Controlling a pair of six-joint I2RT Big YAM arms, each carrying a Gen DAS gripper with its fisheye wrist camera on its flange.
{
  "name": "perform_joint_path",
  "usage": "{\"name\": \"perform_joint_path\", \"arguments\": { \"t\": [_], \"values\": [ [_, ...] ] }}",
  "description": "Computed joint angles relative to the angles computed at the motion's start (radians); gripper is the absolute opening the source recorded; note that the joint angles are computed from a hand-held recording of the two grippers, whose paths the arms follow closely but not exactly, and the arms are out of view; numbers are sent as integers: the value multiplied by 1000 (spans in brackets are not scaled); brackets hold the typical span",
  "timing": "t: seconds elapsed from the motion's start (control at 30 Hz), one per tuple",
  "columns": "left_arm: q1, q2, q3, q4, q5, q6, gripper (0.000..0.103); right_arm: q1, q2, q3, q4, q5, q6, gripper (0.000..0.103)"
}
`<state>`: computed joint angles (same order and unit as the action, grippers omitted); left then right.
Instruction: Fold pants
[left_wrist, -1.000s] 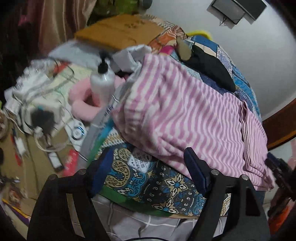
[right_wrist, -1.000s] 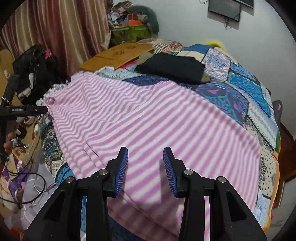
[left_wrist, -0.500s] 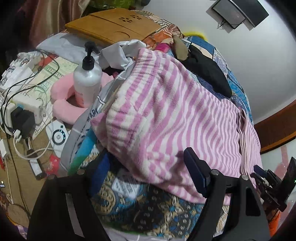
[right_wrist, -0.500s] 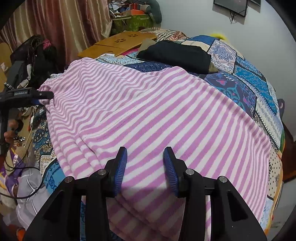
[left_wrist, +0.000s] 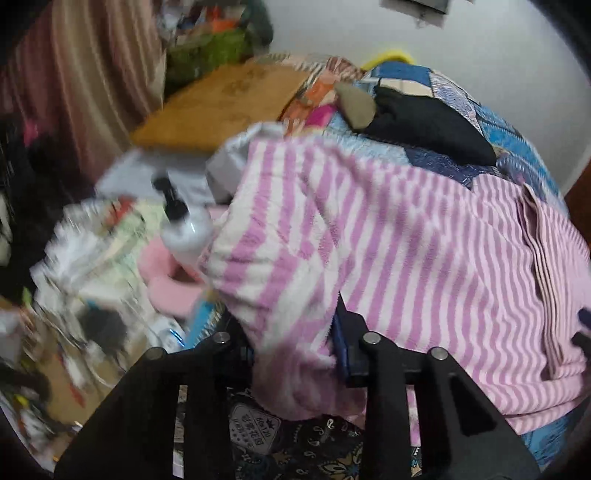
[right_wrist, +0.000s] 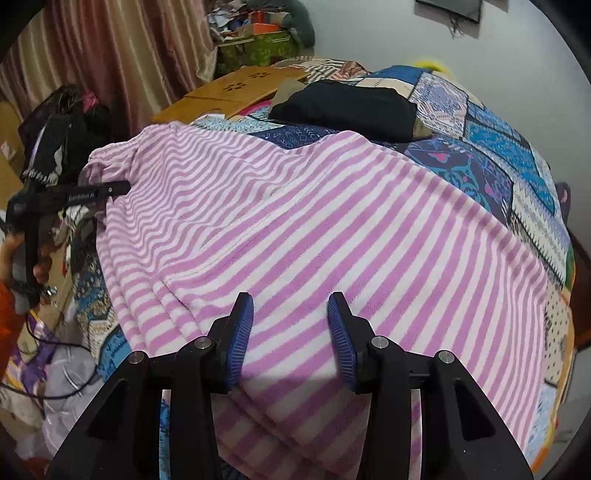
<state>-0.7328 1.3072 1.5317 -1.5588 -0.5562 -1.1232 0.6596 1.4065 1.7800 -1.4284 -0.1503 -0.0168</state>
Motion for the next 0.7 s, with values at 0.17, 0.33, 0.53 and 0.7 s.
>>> {"name": "perform_joint_path", "arguments": {
  "t": [0.17, 0.33, 0.53, 0.7],
  "values": [
    [-42, 37, 132, -45, -110, 80, 28, -23, -12, 12, -16, -14, 30, 39],
    [-62, 87, 308, -19, -175, 189, 26, -86, -57, -8, -16, -14, 73, 39],
    [-92, 204, 560, 41, -194, 350, 26, -210, -142, -79, -16, -36, 137, 39],
    [-124, 346, 798, 43, -174, 450, 26, -301, -200, -143, -20, -18, 143, 39]
  ]
}}
